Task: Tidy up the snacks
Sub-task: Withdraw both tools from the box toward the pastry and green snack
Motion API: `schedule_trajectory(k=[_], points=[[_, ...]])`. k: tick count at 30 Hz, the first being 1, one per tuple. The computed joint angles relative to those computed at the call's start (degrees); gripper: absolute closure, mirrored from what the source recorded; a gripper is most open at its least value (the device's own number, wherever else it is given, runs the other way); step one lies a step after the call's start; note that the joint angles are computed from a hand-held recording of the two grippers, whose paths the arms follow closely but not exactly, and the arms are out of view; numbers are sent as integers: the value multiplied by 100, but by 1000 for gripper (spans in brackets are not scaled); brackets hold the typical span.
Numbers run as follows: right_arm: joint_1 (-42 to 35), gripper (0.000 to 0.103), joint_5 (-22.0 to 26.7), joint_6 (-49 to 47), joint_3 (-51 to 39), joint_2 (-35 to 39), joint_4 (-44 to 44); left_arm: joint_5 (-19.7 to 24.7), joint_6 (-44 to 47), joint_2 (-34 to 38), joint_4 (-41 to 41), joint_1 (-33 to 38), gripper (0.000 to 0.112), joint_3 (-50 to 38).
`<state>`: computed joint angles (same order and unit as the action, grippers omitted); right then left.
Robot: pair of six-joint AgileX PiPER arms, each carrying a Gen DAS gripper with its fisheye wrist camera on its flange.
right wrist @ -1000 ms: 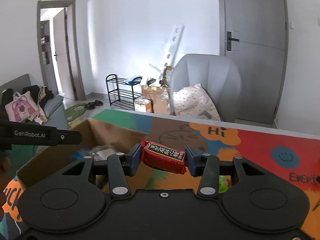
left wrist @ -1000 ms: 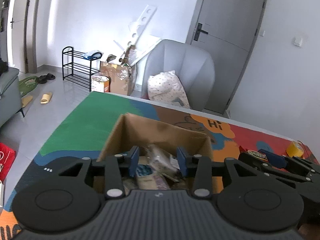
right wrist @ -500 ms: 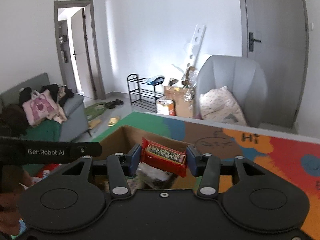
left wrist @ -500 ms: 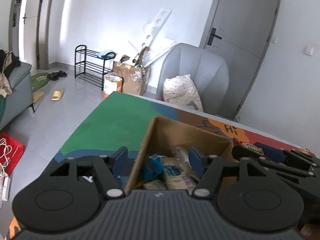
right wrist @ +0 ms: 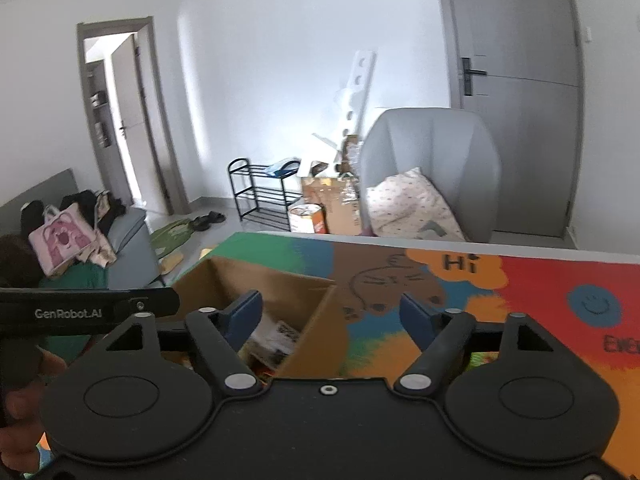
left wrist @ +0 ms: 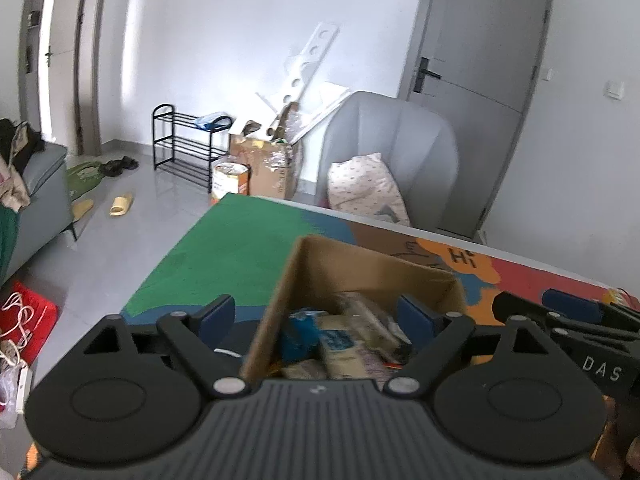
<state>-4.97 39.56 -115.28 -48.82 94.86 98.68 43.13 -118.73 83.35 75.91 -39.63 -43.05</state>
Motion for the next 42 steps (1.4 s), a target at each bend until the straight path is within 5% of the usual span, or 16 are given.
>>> schedule_trajectory(k=[13, 42], points=[[-1194, 9, 570, 119, 46, 173, -206, 99, 341, 598, -126, -572, 17, -746], [-2934, 9, 1528, 444, -657, 1312, -1140, 167, 767, 2155, -516, -1554, 18, -2415]])
